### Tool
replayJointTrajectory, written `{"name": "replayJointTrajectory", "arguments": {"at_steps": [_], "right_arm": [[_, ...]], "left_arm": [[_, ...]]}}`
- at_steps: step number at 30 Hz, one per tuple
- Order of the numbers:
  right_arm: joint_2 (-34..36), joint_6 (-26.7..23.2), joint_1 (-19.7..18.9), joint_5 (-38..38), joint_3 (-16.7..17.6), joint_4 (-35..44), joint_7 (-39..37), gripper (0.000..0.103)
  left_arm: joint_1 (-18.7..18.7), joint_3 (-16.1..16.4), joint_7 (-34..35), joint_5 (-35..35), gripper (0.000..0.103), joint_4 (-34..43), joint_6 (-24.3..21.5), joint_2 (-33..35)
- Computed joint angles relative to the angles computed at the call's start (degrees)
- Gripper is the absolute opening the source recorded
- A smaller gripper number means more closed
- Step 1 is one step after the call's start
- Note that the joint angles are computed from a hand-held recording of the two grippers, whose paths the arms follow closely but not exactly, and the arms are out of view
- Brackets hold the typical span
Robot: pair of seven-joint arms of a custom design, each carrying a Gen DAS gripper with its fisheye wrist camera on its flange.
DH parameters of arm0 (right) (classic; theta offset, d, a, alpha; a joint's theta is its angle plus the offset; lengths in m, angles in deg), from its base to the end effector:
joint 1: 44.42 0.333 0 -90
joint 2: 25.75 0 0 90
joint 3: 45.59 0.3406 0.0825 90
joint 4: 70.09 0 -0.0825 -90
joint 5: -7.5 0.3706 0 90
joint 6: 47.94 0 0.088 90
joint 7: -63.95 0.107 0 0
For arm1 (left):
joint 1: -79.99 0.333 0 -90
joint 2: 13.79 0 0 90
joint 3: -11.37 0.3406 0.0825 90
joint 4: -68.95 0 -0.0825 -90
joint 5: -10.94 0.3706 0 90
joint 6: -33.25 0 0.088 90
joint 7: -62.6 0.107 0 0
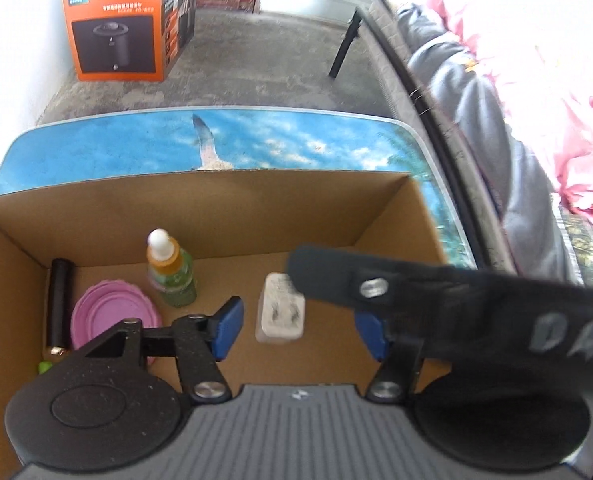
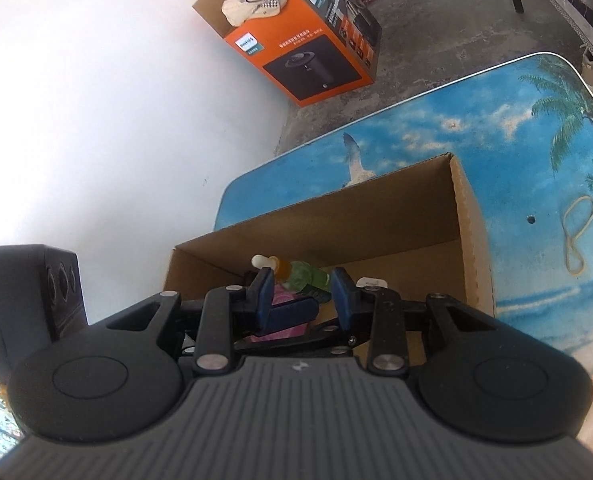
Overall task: Organize rigid objects
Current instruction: 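Lower the white charger plug into the box and open the right gripper, then move the right gripper to the gold-lidded jar and grasp its sides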
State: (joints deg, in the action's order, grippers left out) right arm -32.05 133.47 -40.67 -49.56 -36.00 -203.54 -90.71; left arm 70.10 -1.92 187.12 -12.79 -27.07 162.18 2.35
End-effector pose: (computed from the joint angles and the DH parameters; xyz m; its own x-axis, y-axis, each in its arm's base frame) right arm 0.4717 0.1926 0.4963 -0.3600 -0.6379 -0.6808 -0.5115 0.7453 -0.4277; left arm 0.6117 -0.2559 0.5041 -0.7170 -0.6595 0.2256 -0.6801 0.5912 -0.4335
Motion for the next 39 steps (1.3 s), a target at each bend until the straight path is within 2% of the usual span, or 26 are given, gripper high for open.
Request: {"name": "replayJointTrajectory", "arguments": {"at_steps": [2,4,6,11,14,18,22,25,29,32,39], "right_arm": [[-4.68,-1.60,-4.15,-11.26,4.93,-0.59,12.20,0.031],[-9.78,-3.83,-4.79,-17.32,7.36,-1.99,19.57,0.032],[-15.14,-6.66,-3.85,-21.45,9.14,-3.72,24.91,0.032],[-23.64,-16.79,2.00,-23.72,14.09,-7.16,30.71,0.034],[-22.92,-20.17,5.01,-25.01,16.67,-7.33,34.47,0.036],[-15.01,-22.51,8.28,-25.55,18.40,-4.41,36.84,0.036],[-5.63,-21.81,10.54,-27.40,17.17,-0.31,39.10,0.036],[1.30,-22.21,12.74,-24.75,15.58,3.51,35.74,0.036],[7.41,-20.69,15.09,-21.21,12.35,7.36,30.42,0.036],[10.39,-19.82,16.44,-17.88,9.81,9.41,25.77,0.035],[13.64,-17.30,19.70,-14.49,4.40,12.02,19.09,0.034]], "left_arm": [[1.66,-0.23,3.54,-3.01,0.067,-2.69,-0.13,-3.17],[3.32,0.12,8.23,-6.87,0.068,-6.47,0.15,-7.27],[4.90,1.20,13.88,-11.29,0.070,-9.93,-1.44,-11.30],[7.53,6.23,28.89,-19.49,0.074,-19.48,-5.66,-21.21],[8.34,9.29,37.28,-23.04,0.076,-26.46,-4.78,-26.80],[8.69,11.59,44.98,-24.94,0.077,-34.53,-0.14,-31.39],[8.73,12.19,48.97,-25.86,0.076,-39.18,4.54,-32.00],[8.27,12.14,52.53,-26.60,0.076,-42.05,9.25,-31.74],[7.83,12.15,55.13,-28.09,0.071,-43.71,12.61,-29.42],[7.40,11.46,57.01,-29.53,0.063,-44.28,15.80,-27.43],[7.33,10.36,58.20,-31.70,0.062,-43.01,18.75,-24.41]]}}
